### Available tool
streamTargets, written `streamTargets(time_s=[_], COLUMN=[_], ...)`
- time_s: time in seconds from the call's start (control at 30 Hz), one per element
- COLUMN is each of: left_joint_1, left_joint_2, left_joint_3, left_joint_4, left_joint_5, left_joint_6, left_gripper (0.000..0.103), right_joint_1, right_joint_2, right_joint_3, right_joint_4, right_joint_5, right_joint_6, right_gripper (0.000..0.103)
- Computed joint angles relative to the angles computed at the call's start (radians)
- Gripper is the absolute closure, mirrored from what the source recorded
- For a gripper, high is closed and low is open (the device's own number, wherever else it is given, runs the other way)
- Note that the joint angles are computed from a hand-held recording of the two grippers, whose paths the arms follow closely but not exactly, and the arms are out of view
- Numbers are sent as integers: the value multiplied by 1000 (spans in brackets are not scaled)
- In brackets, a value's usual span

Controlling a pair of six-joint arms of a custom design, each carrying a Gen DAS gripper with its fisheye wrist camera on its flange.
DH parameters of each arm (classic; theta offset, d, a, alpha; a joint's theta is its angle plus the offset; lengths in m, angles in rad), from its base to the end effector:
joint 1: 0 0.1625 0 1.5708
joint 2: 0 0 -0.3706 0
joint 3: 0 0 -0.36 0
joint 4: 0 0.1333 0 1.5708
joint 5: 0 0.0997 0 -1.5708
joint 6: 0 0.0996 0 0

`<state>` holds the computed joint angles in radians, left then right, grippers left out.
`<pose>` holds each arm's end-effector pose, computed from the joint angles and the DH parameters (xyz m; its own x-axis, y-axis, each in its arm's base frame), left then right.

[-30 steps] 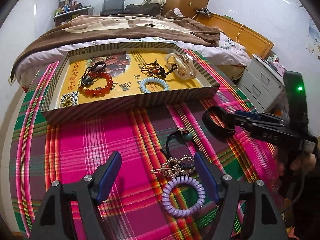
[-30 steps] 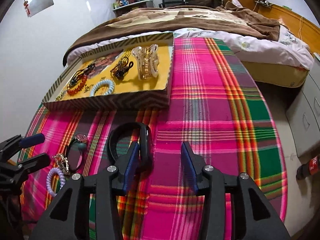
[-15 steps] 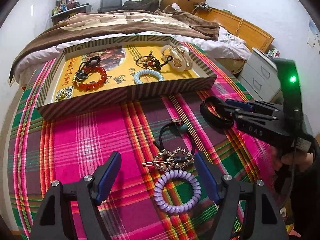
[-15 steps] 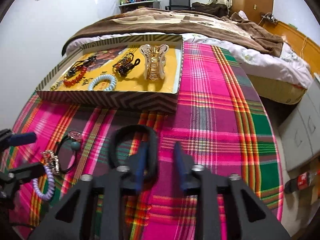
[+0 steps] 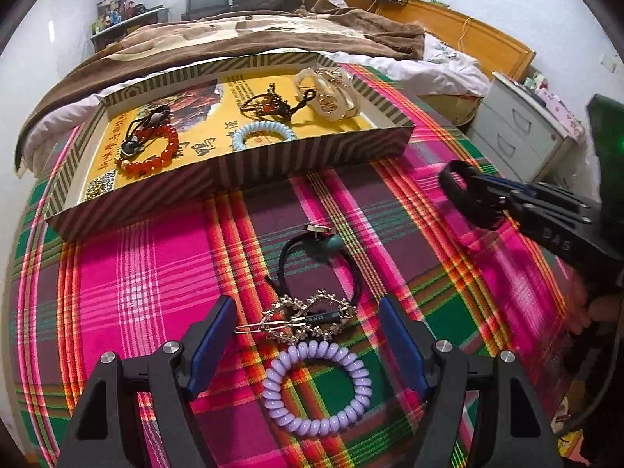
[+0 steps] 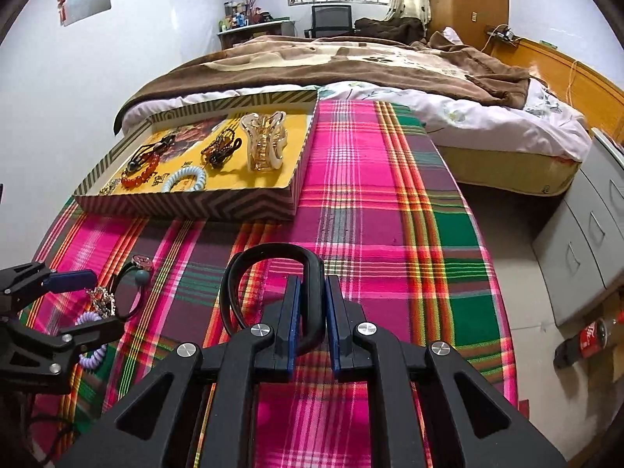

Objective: Organize jewelry
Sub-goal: 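Grasp the black wristband with the right gripper, then grasp the silver rhinestone barrette with the left gripper while the right holds the wristband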

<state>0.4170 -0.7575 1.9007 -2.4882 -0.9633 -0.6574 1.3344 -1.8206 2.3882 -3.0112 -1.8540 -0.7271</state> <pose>-0.3778 -0.3753 -0.0125 -0.7153 0.3940 -0.5772 0.5736 0.8028 -0.1627 0.0207 -0.3643 0.3430 -0.7600 -0.0918 0.6434 -0.4747 0.7546 -0.4530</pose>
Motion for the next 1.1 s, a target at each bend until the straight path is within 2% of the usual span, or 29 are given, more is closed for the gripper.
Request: streamTargets(time_s=[0.1,0.17,0.4,0.63,0.9,1.1], left_joint_1=[-6,-6,-13,-32,-46,-36], left_joint_2=[8,8,-2,-33,-69,-81], left_joint_3=[-4,-6,8,25,25,6], left_joint_4=[8,14,4,-11,-10,-21], left_joint_5=[17,20,33,78,125,164], left_joint_6=[-2,-7,-21,-33,-25,2], left_gripper=[31,40,40,40,40,40], right_joint_1=[-5,-8,-8,2,43,88], right_joint_2=[-13,-17,-25,-44,-46,-12], right_joint_3=[5,7,10,9,-2,-31], right_joint_4=[6,7,6,9,7,-5], right_joint_5=[9,13,18,23,20,3], right_joint_6=[-2,-2,3,8,13,21], right_gripper=[90,90,90,90,90,90])
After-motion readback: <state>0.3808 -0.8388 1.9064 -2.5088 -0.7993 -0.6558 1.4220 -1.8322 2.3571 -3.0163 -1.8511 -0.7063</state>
